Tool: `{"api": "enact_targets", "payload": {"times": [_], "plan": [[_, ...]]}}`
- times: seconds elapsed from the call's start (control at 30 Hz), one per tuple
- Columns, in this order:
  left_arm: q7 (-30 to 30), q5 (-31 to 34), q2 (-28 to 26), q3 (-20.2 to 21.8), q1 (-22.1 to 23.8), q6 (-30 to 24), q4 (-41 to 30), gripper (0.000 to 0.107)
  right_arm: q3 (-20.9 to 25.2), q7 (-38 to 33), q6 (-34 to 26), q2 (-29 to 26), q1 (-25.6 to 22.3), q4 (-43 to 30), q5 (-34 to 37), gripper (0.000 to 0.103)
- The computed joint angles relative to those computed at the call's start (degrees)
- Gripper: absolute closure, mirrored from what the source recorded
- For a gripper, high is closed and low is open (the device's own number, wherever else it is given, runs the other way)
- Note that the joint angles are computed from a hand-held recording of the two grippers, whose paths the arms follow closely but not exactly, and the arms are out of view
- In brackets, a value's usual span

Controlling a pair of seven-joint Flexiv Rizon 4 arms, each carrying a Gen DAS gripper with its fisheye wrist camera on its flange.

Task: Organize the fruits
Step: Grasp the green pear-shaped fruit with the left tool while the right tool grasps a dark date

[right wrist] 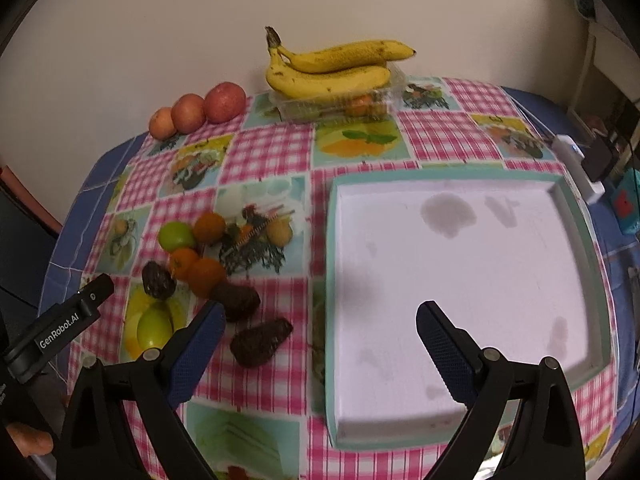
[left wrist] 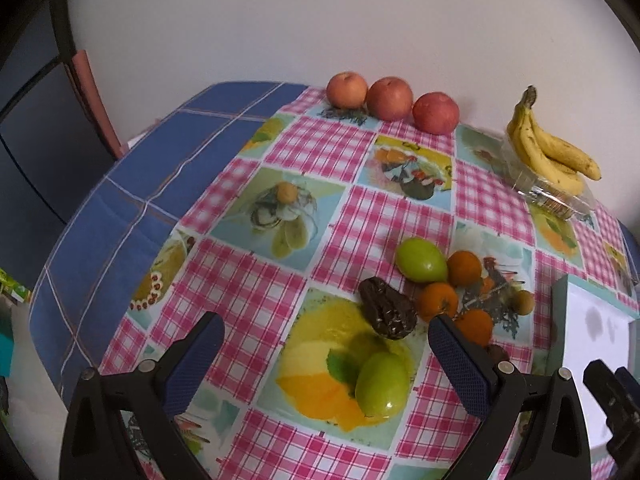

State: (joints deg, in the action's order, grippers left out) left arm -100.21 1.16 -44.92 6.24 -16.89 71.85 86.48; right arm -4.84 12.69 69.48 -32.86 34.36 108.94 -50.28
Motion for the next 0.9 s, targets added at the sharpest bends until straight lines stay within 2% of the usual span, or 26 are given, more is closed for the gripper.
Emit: {"api": "enact_targets", "payload": {"times": [0.13,0.2,0.23,0.3,0.4,0.53,0.63,0.7,0.77,0.9], "plan": [[-0.56,-0.24,-0.5,0.05,0.36,-0.73,-0.42,0.004,0.11,-2.1,1.96,-1.19,-0.9,-1.31,0.33,0.008],[1.22,-1.18,-0.6,-1.89,1.74,-1.54,-0.24,0.004,0.26,-3.56,2.3,-1.78,-1.05,-1.95,1.29,0.023],[1.74,-1.77,-0.78,-2.58,2.19,-2.06,-0.25,0.004,0.56,-4.69,2.4,-2.2,-1.26,-2.43,2.04,0.026],[2.83,-3.12,-1.15,-3.95,3.05,-3.72,-0.39,0.004,0.75,-6.49,3.4,-2.93,-1.44,-2.94,3.33,0.027],[2.88,-3.04,-1.87,-3.12,2.24,-6.11,-1.31,0.012,1.99,-10.2,5.77,-4.35,-2.13,-3.64,6.7,0.03],[4.51,-4.94,-2.24,-5.39,3.9,-7.88,-1.07,0.013,5.49,-18.07,4.32,-6.4,-3.35,-6.1,12.37,0.031],[5.76,-5.84,-2.59,-6.16,4.27,-9.55,-1.2,0.019,7.48,-22.74,3.97,-7.95,-4.04,-7.7,16.15,0.031],[6.51,-6.87,-2.74,-7.07,4.8,-10.14,-1.0,0.02,8.63,-25.77,2.9,-8.82,-4.31,-8.84,18.35,0.031],[7.61,-8.51,-2.63,-8.51,5.76,-10.64,-0.39,0.02,9.14,-27.95,2.18,-9.33,-4.19,-9.47,20.35,0.031],[8.67,-9.43,-2.39,-8.67,5.59,-10.98,0.13,0.021,9.47,-31.53,1.12,-10.18,-3.62,-10.68,24.04,0.031]]}}
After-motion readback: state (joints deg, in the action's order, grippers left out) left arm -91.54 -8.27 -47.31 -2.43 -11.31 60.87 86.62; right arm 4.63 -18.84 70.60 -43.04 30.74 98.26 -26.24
